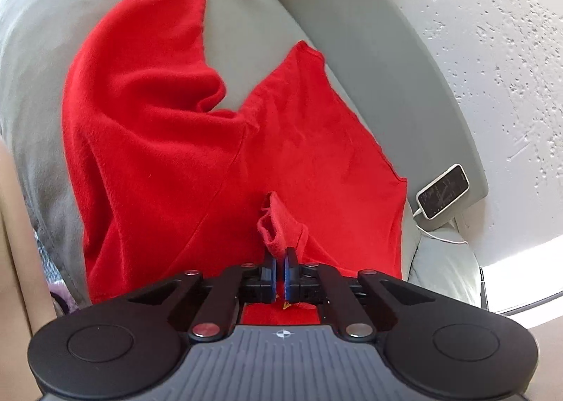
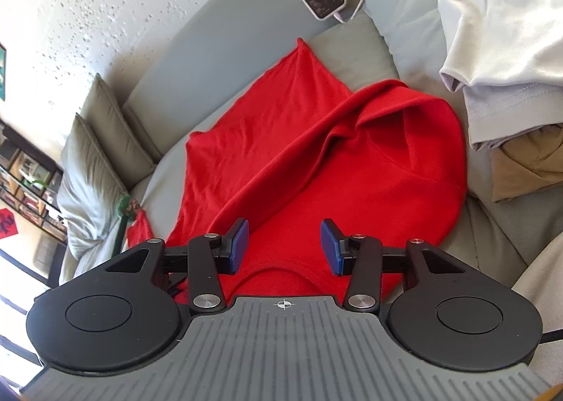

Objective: Fold clothes
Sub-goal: 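Lift the held cuff with the left gripper and fold it over the shirt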

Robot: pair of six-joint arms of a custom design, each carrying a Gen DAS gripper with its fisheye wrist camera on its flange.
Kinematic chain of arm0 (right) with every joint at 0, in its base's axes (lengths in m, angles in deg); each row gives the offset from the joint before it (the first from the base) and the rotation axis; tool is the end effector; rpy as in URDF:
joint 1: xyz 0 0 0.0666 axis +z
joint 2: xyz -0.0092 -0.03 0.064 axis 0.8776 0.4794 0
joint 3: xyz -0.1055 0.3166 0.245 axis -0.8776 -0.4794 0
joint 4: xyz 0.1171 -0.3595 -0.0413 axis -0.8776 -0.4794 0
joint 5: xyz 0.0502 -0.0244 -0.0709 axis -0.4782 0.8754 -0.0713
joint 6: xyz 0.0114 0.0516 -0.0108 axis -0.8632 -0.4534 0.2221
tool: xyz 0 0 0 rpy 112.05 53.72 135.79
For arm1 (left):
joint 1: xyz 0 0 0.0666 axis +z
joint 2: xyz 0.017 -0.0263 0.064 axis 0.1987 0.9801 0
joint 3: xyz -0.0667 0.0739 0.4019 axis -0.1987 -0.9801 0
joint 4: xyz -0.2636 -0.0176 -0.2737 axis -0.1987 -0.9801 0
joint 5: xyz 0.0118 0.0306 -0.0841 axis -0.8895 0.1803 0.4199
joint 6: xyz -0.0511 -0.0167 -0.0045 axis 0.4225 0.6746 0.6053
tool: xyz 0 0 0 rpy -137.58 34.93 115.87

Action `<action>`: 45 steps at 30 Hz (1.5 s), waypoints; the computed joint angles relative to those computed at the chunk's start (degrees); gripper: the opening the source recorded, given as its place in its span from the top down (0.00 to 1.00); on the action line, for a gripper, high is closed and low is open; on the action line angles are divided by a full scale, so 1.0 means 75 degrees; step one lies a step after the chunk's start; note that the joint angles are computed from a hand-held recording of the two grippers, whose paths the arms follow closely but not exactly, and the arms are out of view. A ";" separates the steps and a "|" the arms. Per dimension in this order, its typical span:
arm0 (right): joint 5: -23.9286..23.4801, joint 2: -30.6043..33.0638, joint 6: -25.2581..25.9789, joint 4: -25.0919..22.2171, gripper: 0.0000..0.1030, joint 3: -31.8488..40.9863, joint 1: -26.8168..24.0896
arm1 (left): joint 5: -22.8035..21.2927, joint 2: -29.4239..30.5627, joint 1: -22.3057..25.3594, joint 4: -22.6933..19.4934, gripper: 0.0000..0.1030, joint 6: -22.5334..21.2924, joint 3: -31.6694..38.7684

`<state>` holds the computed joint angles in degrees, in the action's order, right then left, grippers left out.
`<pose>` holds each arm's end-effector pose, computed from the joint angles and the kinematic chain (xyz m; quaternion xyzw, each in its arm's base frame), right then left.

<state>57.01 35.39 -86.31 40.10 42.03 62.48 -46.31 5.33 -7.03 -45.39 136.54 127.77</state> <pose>0.3528 0.0187 0.4545 0.1853 0.8730 0.2802 0.3535 0.4107 -0.1391 0.4026 -0.3020 0.8455 -0.2859 0.3349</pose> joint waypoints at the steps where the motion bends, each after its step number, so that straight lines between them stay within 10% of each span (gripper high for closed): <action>1: 0.0023 0.0009 0.0012 -0.0026 0.53 0.0011 0.0001 | -0.0032 -0.0034 -0.0002 0.0053 0.99 -0.0160 0.0030; 16: 0.0828 0.0230 0.0231 -0.0151 0.53 0.0133 -0.0095 | -0.0254 -0.0377 0.0008 0.0888 0.99 -0.1184 0.1448; 32: 0.1218 0.0896 -0.4081 0.1494 0.58 -0.0479 -0.0804 | -0.0199 -0.0370 0.0233 0.0398 0.99 -0.0938 0.1723; 34: 0.1437 0.0924 -0.4427 0.1593 0.86 -0.0497 -0.0765 | -0.0246 -0.0335 0.0246 0.0333 0.99 -0.0985 0.1778; 41: 0.1931 0.0300 -0.3792 0.1055 1.00 -0.0316 -0.0752 | -0.0130 -0.0177 0.0525 -0.0088 0.99 -0.0683 0.1851; 45: 0.1622 0.0418 -0.2654 -0.0462 1.00 0.0195 -0.1003 | -0.0272 -0.0150 0.0672 -0.1185 0.99 -0.0959 0.1874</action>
<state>69.17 38.53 -106.22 36.63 43.49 54.96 -48.35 4.21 -1.99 -54.28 129.35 141.82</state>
